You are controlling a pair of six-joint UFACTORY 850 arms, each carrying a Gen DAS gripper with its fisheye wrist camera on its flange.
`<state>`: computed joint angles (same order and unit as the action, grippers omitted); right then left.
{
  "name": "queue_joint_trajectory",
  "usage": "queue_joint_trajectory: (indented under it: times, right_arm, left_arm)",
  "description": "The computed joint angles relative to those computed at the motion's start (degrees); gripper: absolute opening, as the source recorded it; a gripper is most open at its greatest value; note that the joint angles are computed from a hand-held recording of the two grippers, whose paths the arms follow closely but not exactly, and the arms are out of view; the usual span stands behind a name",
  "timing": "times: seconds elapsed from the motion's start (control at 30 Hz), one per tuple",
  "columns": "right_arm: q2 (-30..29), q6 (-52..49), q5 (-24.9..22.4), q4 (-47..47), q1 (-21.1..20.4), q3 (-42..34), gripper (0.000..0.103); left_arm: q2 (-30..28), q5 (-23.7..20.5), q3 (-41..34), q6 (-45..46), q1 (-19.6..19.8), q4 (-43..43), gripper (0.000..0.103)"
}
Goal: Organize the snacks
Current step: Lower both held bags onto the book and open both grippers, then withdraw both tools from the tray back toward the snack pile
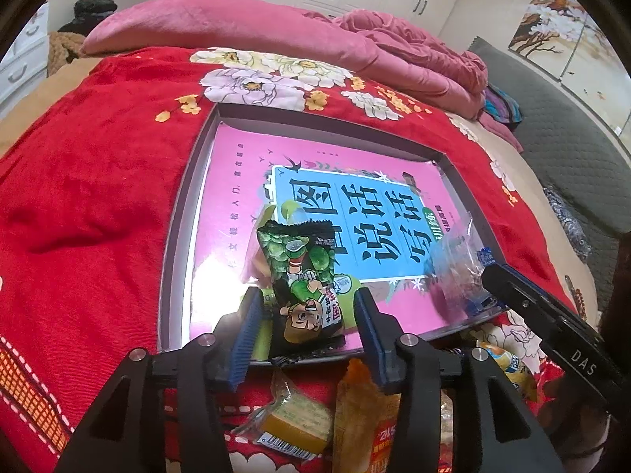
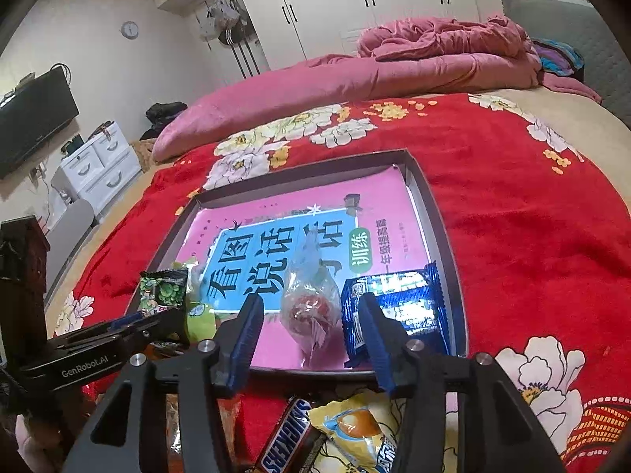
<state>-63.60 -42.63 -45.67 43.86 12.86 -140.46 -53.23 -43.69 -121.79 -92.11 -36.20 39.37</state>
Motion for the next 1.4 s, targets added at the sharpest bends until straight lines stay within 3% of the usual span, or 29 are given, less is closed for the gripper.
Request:
queue_joint_trajectory:
  times: [0.53,0.67,1.4]
  right_arm:
    - [1.11,-1.40,1.26,1.53,-0.23,1.67,0.055]
    - [1.39,-1.83,1.36,2.21,-0.39,2.05,0.057]
    - [7.02,-9.76,3.87,9.03,-1.20,11.12,0.065]
  left_arm:
    - [0.90,-2.48,0.85,-1.10,-0.49,1.83,0.065]
    - [1.82,-2.13,2.21,-2.71,-0.61,3.02,0.073]
    - [5.26,-2.89,6.54,-7.68,-2.25,8.59,0.079]
